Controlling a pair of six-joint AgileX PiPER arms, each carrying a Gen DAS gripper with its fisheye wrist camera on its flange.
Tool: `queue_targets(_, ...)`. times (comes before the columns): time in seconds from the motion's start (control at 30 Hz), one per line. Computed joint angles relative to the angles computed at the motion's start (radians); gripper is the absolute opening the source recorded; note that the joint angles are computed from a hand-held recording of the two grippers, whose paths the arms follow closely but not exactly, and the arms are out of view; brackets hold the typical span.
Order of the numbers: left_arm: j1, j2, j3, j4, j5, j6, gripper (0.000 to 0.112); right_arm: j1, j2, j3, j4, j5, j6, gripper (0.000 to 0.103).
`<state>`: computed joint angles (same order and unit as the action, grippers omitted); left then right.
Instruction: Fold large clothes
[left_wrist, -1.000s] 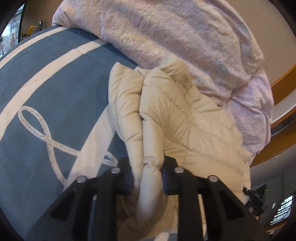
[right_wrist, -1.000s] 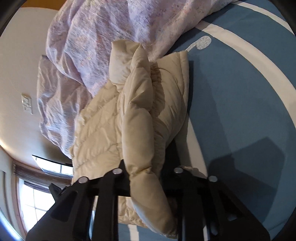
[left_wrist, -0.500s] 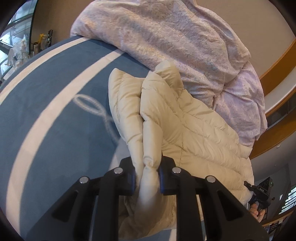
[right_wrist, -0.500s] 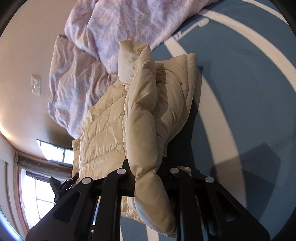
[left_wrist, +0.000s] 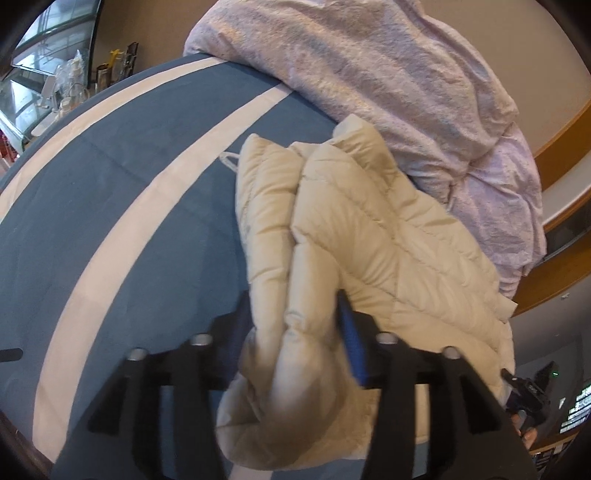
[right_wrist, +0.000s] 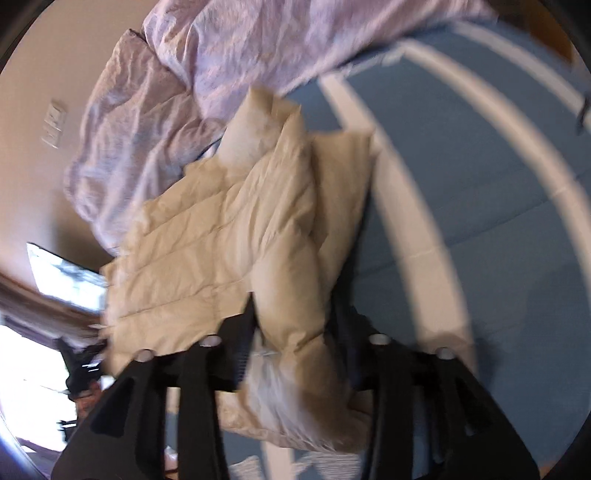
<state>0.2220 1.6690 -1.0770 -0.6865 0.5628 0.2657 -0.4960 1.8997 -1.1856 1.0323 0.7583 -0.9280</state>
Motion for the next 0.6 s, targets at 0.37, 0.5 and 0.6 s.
queue_targets(0.37,0.032,0.043,-0.021,-0.072,0.031,0.033,0.082,0.213,-0.237,0.161,0.059,-0.285,-0.138,0.056)
queue_targets(0.5,0.028,0.044,-0.017,-0.105,0.028,0.039,0.082,0.351,-0.228,0.18,0.053,-0.34,-0.167,0.053)
queue_targets(0.6,0.026,0.045,-0.012,-0.131,0.027,0.048,0.08,0.433,-0.225,0.202,0.057,-0.401,-0.177,0.049)
